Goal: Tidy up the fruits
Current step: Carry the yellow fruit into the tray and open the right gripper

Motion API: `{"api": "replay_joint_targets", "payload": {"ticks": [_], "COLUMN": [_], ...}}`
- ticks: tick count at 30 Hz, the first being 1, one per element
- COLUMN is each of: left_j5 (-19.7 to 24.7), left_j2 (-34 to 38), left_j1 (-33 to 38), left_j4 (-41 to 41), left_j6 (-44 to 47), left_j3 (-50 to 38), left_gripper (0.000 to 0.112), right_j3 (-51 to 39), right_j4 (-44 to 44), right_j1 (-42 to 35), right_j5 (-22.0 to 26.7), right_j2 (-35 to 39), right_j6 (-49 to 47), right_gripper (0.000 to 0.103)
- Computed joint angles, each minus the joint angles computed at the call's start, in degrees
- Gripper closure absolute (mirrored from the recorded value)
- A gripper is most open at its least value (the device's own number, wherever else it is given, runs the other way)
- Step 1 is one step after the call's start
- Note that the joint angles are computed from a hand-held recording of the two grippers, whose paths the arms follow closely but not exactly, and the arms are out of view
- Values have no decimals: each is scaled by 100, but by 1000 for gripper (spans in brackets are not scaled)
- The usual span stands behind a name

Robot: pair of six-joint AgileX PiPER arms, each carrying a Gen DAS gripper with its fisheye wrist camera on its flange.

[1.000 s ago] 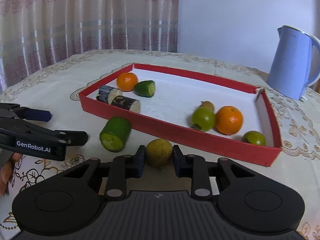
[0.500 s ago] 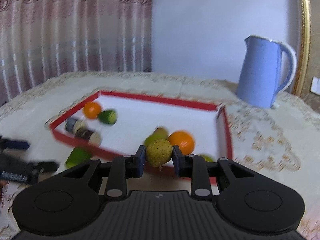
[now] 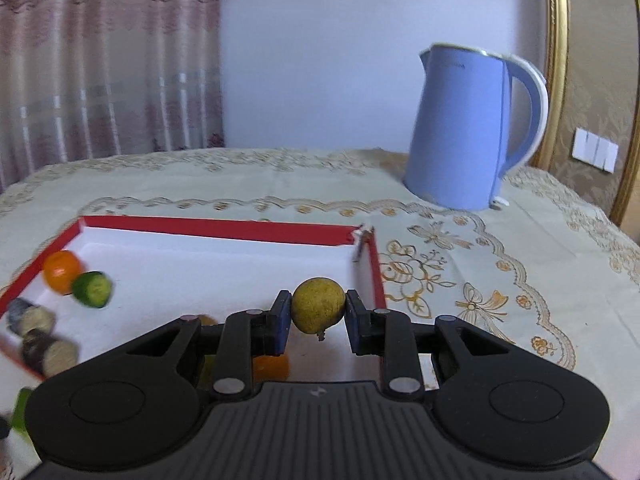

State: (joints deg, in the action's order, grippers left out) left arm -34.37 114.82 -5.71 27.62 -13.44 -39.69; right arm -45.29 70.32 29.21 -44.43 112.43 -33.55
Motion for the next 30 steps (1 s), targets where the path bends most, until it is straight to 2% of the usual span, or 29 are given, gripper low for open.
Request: {"api": "replay_joint_targets", "payload": {"ticks": [10, 19, 30], "left_j5": [1, 2, 11], "left_j2": [1, 1, -2], "left_j1": [-7, -18, -35], "left_j4": [-16, -43, -72], "left_j6": [14, 35, 53], "left_j3": [2, 4, 4], "left_gripper": [9, 9, 9], "right_j3": [-812, -1011, -735], "right_j4": [533, 633, 437], "right_j1": [-675, -706, -628], "right_j5": [828, 945, 909], "right_j2": [462, 566, 359], "right_j6": [-857, -1120, -799], "right_gripper": [76, 76, 73]}}
